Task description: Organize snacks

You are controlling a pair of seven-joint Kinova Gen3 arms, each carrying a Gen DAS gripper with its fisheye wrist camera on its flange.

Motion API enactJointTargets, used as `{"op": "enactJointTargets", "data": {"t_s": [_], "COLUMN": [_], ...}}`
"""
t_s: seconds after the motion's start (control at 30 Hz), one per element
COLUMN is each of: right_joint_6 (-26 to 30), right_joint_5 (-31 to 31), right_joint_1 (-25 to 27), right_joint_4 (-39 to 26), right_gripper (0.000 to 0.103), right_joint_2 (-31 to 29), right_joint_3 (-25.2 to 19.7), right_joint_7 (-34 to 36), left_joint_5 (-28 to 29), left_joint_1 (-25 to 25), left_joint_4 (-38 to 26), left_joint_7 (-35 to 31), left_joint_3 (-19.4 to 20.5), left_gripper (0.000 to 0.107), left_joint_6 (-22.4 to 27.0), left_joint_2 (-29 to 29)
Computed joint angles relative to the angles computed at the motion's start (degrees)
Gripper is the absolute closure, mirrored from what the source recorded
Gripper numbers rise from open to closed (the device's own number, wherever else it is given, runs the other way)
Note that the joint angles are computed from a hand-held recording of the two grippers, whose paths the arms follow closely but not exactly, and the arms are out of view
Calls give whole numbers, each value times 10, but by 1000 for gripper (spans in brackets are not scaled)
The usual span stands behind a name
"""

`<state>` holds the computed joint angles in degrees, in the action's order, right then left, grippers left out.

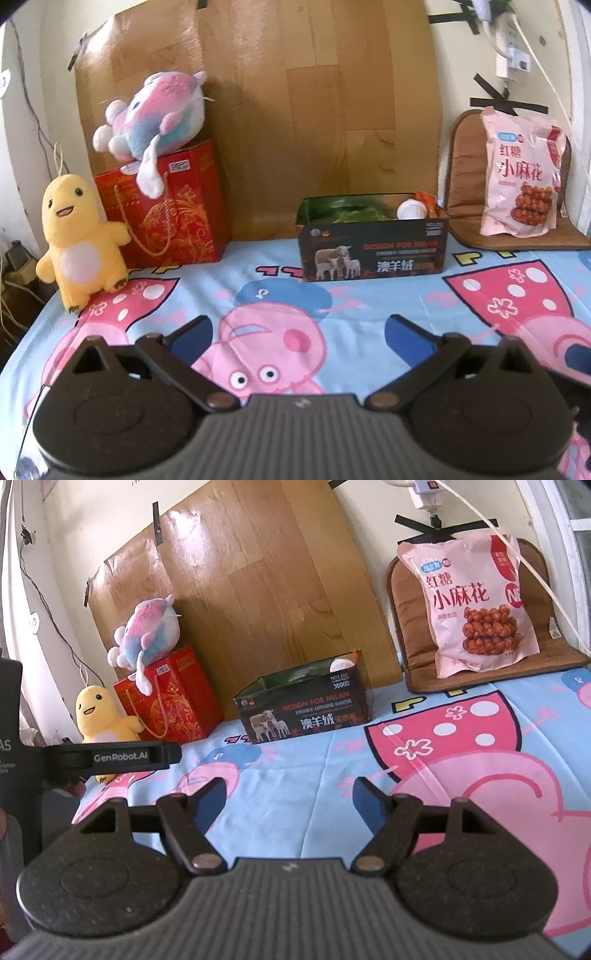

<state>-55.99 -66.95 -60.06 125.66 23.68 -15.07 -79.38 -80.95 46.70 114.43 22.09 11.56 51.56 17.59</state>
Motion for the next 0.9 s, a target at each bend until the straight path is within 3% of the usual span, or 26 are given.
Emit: {"op": "enactJointTargets", "data": {"t_s": [0.23, 0.67, 0.9], "right_joint_6": [-33, -68, -75], "right_joint_5": [-10, 4, 15], "right_joint_1": [-7, -10, -7], "right_joint_4": [19, 61, 82], "right_gripper": [26, 26, 26], "right_joint_2": [-15, -13, -12], "right_joint_3": [-5, -9, -8], "right_joint_7": [-7, -86, -124], "left_joint_5": [0, 27, 29], "left_joint_1": [7, 40, 45], "left_joint_4": [-23, -68, -73], "left_joint_7": [-24, -74, -84], "left_joint_3": [2, -11, -19], "left_gripper": [5, 5, 5], "left_joint_6": [-9, 5, -25], "left_joint_2": [8, 34, 36]}}
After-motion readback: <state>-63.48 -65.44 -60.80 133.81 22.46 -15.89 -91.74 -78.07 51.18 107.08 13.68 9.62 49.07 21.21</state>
